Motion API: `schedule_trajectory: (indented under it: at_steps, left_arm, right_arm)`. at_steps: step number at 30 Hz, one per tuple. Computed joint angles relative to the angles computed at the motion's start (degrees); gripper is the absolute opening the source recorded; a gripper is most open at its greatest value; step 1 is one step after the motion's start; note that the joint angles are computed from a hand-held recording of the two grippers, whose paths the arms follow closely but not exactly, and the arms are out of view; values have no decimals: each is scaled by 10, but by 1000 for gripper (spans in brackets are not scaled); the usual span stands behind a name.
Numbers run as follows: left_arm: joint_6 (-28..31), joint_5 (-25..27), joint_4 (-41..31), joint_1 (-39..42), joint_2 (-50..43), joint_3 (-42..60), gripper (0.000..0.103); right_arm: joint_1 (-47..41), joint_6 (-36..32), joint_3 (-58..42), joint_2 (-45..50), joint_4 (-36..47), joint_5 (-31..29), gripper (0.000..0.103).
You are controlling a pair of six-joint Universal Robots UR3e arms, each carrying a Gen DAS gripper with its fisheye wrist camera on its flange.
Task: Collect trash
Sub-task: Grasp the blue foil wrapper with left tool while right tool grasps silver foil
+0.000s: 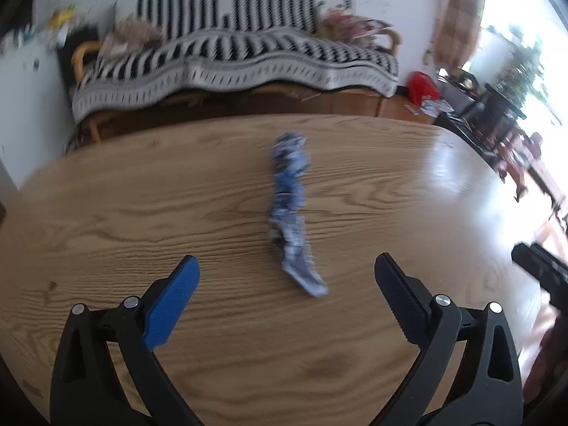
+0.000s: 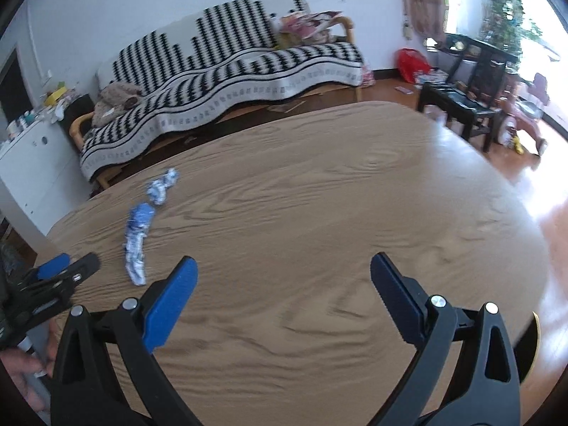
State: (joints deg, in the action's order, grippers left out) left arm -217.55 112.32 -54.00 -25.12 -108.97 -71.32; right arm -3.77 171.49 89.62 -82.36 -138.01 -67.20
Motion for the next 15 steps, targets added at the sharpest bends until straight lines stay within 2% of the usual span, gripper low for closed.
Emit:
schedule_trajectory:
  at_steps: [5,7,13,14,15]
  left_arm:
    - [18,-49,59,61,-1,-53,96]
    - [33,-71,66,73,-24,-39,96]
    - [83,-78,73,78,-95,30,95]
    - [96,-79,73,79,-104,38,87]
    - [111,-81,73,81,-106,38,74]
  right_arm:
    - [92,25,-90,110,-13,-59,94]
    - [111,38,-126,149,-17,-74,94]
    - [137,49,-252,252,15,-103,94]
    - [140,49,-272,266,21,-107,94]
    - [142,50,-297,282,31,-106,94]
